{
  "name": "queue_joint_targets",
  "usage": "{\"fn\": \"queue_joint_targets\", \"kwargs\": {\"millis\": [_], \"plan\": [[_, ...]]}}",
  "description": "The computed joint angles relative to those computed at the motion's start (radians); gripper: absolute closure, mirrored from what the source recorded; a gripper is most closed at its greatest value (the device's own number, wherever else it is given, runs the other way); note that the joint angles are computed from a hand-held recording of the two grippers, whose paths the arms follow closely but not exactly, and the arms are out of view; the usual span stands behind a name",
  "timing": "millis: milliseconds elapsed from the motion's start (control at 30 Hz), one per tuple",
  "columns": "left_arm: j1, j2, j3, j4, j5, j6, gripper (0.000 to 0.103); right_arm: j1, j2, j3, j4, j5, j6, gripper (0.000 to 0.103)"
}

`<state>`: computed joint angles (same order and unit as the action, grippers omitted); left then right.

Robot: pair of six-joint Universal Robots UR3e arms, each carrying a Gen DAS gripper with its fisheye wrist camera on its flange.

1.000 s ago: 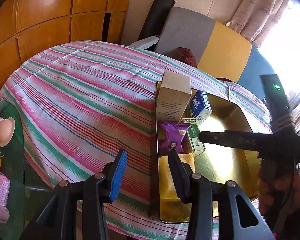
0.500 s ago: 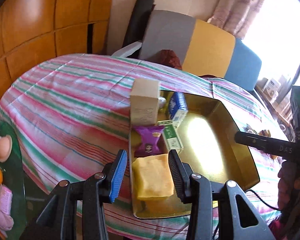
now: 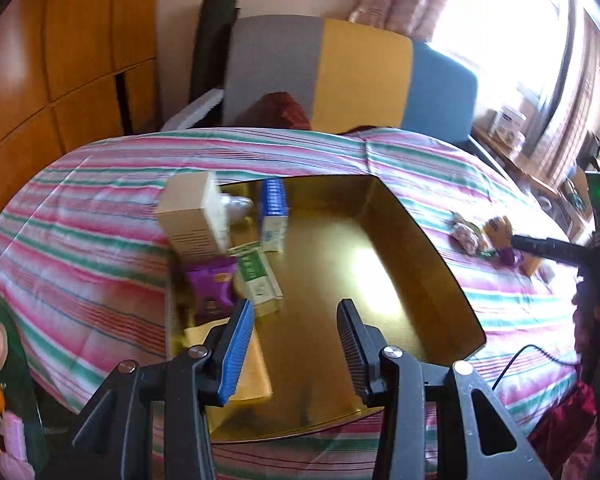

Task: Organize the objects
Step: 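Move both tools back toward the remaining items on the cloth, then grasp the white knotted cloth bundle with the left gripper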

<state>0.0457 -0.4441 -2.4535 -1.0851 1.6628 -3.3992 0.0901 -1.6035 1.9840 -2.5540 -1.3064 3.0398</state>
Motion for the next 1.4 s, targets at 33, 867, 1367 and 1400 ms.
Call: {"fn": "queue_joint_targets", "kwargs": {"millis": [33, 867, 1367, 1400], "plan": [[-0.077, -0.086, 0.003, 0.073, 0.047, -0.043, 0.059, -0.032, -0.002, 0.017, -0.023, -0.009, -0.018, 0.02], [-0.443, -1.147, 0.562, 0.483, -0.059, -0.148, 0.059, -0.424, 0.025, 0.126, -0.093, 0.107, 0.088, 0.016], [-0.385, -1.72, 1.082, 0.462, -0.152, -0.306, 0.06, -0.453, 0.032, 0.119, -0.046, 0.191, 0.064, 0.016], [-0.384, -1.746, 1.111, 0.46, -0.147, -0.31, 0.06, -0.453, 0.034, 0.116, -0.042, 0.194, 0.065, 0.015]]}}
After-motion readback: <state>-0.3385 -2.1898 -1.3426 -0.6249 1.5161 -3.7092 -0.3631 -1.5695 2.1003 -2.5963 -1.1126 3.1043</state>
